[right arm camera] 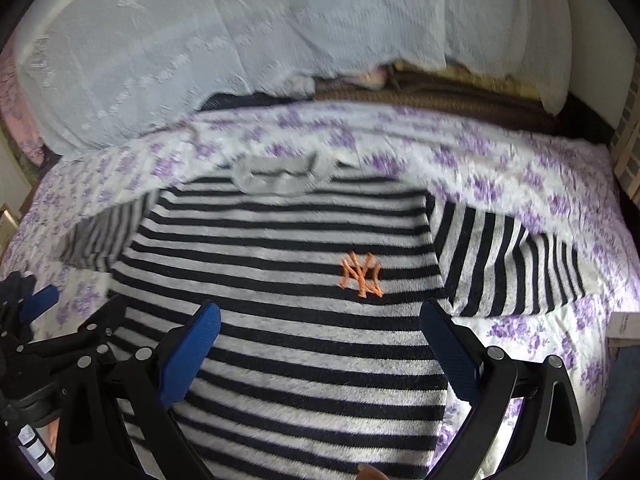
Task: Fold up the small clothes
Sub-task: 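Grasp the striped sleeve cuff with the right gripper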
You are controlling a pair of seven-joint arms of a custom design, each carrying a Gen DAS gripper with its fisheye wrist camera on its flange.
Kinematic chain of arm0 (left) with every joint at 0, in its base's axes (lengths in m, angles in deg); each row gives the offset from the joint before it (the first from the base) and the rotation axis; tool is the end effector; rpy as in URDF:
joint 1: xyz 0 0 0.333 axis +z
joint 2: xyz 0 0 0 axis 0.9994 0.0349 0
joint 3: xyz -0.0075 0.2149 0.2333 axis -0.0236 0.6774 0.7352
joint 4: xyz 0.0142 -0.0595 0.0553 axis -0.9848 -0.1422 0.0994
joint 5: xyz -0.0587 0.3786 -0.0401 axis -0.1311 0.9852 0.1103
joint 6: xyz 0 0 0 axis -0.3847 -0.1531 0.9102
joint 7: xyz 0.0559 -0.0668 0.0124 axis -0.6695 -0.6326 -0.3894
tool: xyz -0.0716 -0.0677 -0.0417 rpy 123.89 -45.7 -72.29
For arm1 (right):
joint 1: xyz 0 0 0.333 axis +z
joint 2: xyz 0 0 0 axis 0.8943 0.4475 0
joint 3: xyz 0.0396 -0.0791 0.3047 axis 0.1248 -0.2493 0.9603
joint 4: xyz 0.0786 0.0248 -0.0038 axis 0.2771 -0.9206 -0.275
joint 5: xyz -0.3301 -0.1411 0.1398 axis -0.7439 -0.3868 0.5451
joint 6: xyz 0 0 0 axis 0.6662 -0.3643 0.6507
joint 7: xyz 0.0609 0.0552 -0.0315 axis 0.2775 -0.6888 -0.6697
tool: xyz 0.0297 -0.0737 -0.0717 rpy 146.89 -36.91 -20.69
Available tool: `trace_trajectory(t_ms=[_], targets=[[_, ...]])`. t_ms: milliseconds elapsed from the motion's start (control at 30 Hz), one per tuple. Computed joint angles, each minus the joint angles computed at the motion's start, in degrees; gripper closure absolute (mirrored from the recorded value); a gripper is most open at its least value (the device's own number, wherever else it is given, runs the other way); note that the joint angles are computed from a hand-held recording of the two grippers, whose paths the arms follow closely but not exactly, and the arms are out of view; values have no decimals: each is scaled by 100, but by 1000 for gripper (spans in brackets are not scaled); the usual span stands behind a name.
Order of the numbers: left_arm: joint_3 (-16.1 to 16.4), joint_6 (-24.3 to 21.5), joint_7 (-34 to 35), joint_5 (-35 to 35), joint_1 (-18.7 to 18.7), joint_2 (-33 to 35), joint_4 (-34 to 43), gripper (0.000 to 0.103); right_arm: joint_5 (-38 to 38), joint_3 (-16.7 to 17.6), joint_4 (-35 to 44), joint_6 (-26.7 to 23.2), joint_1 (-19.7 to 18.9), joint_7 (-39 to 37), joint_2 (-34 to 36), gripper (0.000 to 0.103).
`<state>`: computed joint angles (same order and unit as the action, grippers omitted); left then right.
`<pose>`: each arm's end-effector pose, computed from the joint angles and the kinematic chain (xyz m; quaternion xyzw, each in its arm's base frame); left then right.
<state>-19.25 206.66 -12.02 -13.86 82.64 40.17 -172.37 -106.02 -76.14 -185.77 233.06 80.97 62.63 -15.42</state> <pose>0.5053 -0.1679 0.4128 -0.7051 0.6346 -0.1520 0.2775 0.5080 0.2352 0.4302 -0.6541 0.6851 -0.2067 0.2449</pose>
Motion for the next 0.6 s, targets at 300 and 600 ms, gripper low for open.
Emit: trace_trajectory(t_ms=[300,600], targets=[[426,11,48,-162,-196,1168,558,4,469,-242,509,-143,-110,-49,1082,3],[1054,1188,-991,503,-449,1364,268,4,-1216,-944,573,387,416,1276,1501,3]])
